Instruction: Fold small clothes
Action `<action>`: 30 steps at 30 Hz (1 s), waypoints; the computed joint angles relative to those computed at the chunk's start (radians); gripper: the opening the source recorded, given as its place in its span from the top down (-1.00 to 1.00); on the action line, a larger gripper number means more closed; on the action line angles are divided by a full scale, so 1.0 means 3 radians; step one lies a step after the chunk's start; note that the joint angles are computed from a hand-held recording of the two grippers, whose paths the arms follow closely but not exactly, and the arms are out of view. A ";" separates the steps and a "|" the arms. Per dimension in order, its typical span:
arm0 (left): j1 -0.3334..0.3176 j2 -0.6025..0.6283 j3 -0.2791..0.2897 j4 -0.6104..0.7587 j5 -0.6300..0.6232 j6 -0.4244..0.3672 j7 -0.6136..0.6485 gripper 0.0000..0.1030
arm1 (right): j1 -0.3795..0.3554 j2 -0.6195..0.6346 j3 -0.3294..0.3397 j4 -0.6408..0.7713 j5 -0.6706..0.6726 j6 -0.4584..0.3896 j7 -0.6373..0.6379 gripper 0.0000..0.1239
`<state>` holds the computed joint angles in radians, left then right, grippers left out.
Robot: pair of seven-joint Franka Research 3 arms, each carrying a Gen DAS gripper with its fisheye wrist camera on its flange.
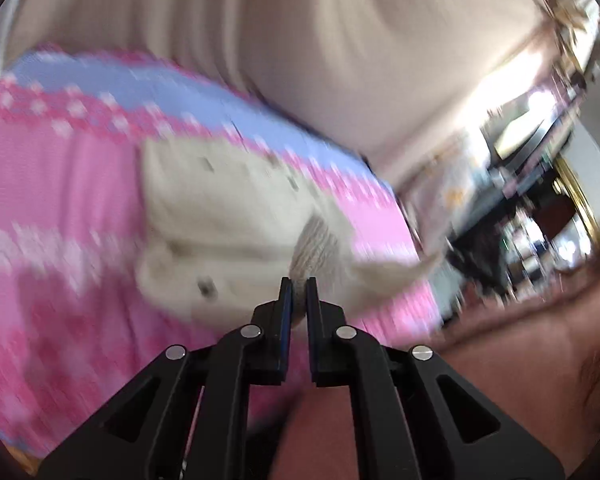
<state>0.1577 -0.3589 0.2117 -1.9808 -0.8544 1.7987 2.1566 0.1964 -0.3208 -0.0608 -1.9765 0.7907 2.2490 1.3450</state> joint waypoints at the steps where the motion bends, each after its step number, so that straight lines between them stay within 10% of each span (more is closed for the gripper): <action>1: -0.0015 0.0173 -0.0044 0.0138 -0.0025 0.0160 -0.0036 0.89 | -0.0026 0.0157 0.0042 0.0097 -0.0094 0.0132 0.0043 0.85; 7: -0.0003 0.1386 -0.0538 0.1202 0.0525 0.0907 -0.0653 0.88 | -0.0104 0.1438 0.0153 0.0981 -0.0460 0.0805 0.0619 0.85; 12: -0.0244 0.2317 -0.0657 0.2021 0.1798 0.1359 -0.1986 0.84 | 0.0003 0.2441 0.0037 0.2081 -0.1510 0.0367 0.1858 0.73; 17: -0.0144 0.2182 -0.0782 0.1685 0.2005 0.1435 -0.2346 0.75 | -0.0014 0.1991 0.0130 0.1473 -0.1700 0.0764 0.2049 0.32; 19: -0.0037 0.1873 -0.0859 0.1250 0.1984 0.1635 -0.2231 0.11 | -0.0035 0.1652 0.0185 0.0993 -0.1629 0.0961 0.1963 0.12; 21: 0.0020 0.1682 -0.0894 0.0968 0.2025 0.1742 -0.2242 -0.08 | -0.0063 0.1568 0.0216 0.0841 -0.1615 0.0828 0.1899 0.11; 27: -0.0004 0.2059 -0.0972 0.1299 0.2245 0.1468 -0.2453 -0.03 | -0.0072 0.2025 0.0262 0.1279 -0.1520 0.0562 0.1976 0.14; 30: 0.0032 0.2286 -0.1036 0.1573 0.2249 0.1219 -0.2495 0.68 | -0.0023 0.2196 0.0253 0.1588 -0.1681 0.0272 0.1970 0.87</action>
<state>0.1674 0.3269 -0.0991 -1.5090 -0.1798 2.1645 1.4082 0.1894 0.3380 0.0151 -1.5003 0.2864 2.3305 1.9359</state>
